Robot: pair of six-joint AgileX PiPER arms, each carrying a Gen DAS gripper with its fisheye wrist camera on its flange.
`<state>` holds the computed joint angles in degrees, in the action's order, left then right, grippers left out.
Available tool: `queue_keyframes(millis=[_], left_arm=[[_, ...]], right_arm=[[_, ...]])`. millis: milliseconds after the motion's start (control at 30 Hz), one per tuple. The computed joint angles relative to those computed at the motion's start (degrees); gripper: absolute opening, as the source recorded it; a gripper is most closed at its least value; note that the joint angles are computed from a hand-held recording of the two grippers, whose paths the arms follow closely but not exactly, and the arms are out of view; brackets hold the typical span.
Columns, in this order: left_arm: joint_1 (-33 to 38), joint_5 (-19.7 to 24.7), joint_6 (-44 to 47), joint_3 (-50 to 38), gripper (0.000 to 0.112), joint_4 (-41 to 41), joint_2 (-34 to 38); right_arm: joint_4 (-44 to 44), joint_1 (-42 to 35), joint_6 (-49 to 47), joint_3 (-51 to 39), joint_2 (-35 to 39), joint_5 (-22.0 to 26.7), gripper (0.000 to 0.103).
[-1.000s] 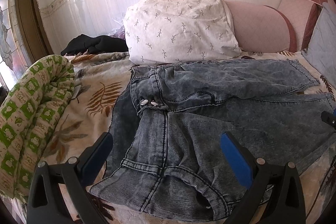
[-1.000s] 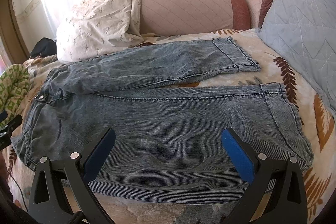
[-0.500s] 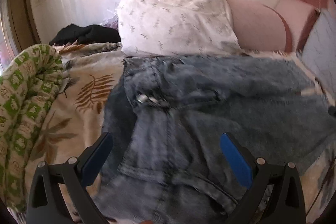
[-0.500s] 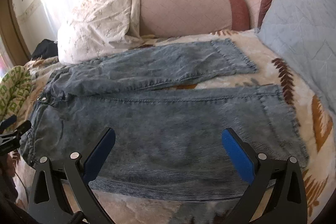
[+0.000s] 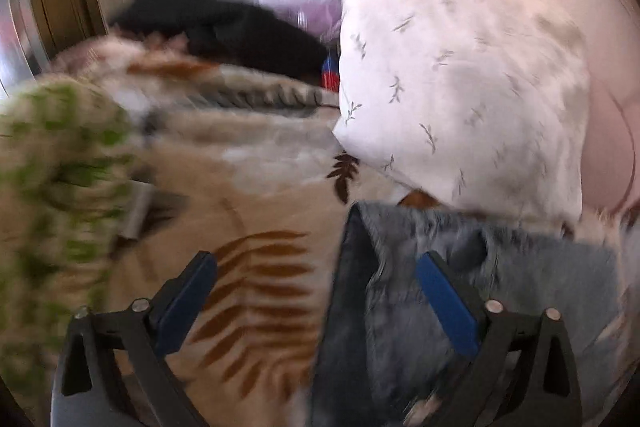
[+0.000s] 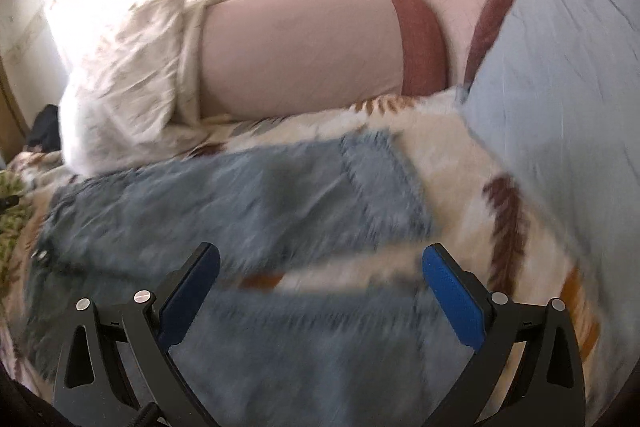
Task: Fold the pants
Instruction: 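Grasp the jeans waistband with the left gripper while the right gripper grasps the hem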
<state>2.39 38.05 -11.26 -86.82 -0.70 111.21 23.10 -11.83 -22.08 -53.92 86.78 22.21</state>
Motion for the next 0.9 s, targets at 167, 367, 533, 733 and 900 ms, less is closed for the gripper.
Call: queue_keyframes(millis=[167, 367, 533, 733, 900], left_arm=[[0.0, 10.5, 0.3, -17.0, 0.067, -7.4, 13.7], [-1.5, 12.3, 1.6, -21.5, 0.035, -9.7, 18.9], [-2.9, 11.9, 1.2, -24.0, 0.007, -8.6, 21.2], [-4.8, 7.7, 0.5, -22.2, 0.004, -6.5, 21.9], [-4.0, 4.2, 2.7, -18.1, 0.004, -9.5, 20.3]], right_arm=[[-0.1, -1.8, 3.0, -12.6, 9.9, 2.8, 0.103], [-8.7, -2.3, 12.0, -24.9, 19.3, 5.7, 0.103], [-9.1, -4.5, 14.8, -36.7, 27.5, 11.4, 0.096], [-7.1, -5.6, 15.7, -52.0, 38.2, 20.6, 0.084], [-16.3, -2.8, 23.2, -62.5, 46.9, 25.8, 0.070]])
